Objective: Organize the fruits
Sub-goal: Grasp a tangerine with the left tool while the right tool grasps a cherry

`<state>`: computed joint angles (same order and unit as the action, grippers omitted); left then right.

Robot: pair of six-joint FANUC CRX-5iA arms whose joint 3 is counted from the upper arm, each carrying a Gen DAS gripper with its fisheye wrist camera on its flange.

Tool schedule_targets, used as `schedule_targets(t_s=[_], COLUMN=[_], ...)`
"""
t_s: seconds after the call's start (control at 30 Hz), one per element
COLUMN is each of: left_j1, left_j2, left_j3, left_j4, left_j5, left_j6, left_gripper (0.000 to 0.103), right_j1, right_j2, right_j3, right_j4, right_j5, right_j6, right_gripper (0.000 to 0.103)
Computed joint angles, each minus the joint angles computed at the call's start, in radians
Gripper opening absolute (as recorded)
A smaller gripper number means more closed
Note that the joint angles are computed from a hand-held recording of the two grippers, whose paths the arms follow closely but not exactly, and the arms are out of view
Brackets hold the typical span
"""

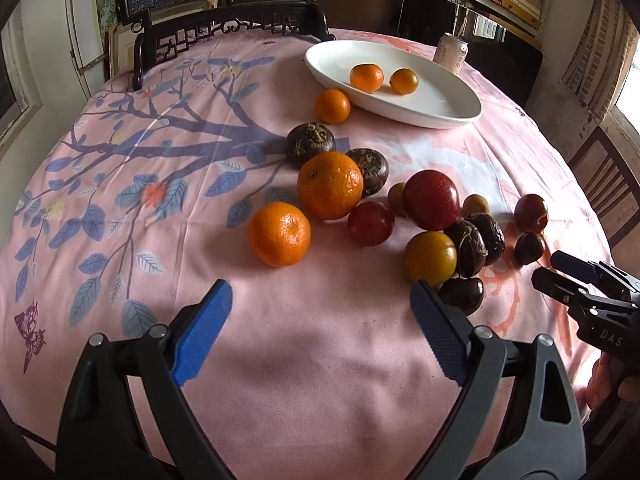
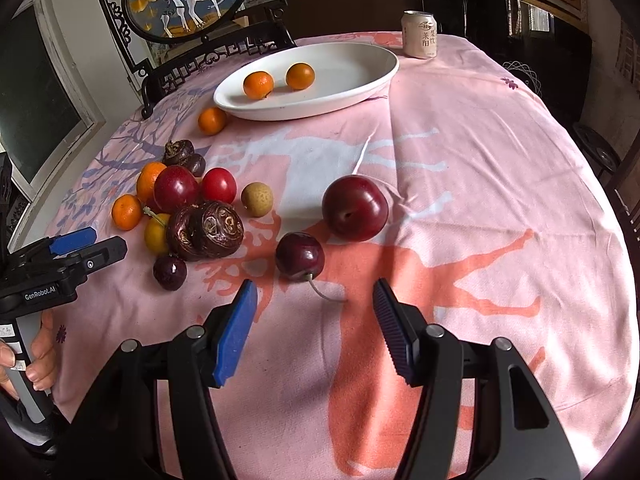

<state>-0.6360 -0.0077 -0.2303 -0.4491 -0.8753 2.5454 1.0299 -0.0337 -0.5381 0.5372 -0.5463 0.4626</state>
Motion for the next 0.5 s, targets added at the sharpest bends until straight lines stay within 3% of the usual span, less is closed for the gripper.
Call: schedule_targets(t_s=[0.17, 0.23, 0.37, 0.4, 0.5], left_j1=[0.024, 0.036, 0.052, 0.056, 0.065], left_j2=[0.005, 0.005, 0.007, 0.006, 0.012], left_j3=[-0.012, -0.016, -0.015, -0.015, -0.008], left_j4=[0.02, 0.032, 0.033, 0.032, 0.028], left_j5=[0.01, 0.011, -0.002, -0.005, -0.019], left_j6=[-0.017, -0.032, -0.035, -0.033, -0.032], left_gripper=[0.092, 0.092, 0.092, 0.092, 0.092], right_j1=[-0.006, -0.006, -0.01, -0.013, -0.02], right_j2=[0.042, 0.068, 0.089, 0.088, 0.074], right_j3=[0.027, 0.055, 0.051, 0.052, 0.024], right_j4=[0.034, 0.012, 0.084, 0.075, 0.138], right_j5=[-0.005, -0.018, -0.017, -0.008, 0.004], right_j6=[-0.011, 0.024, -0.023, -0.017, -0.087], right_gripper=[0.057, 0.049, 0.039, 0.026, 0.027])
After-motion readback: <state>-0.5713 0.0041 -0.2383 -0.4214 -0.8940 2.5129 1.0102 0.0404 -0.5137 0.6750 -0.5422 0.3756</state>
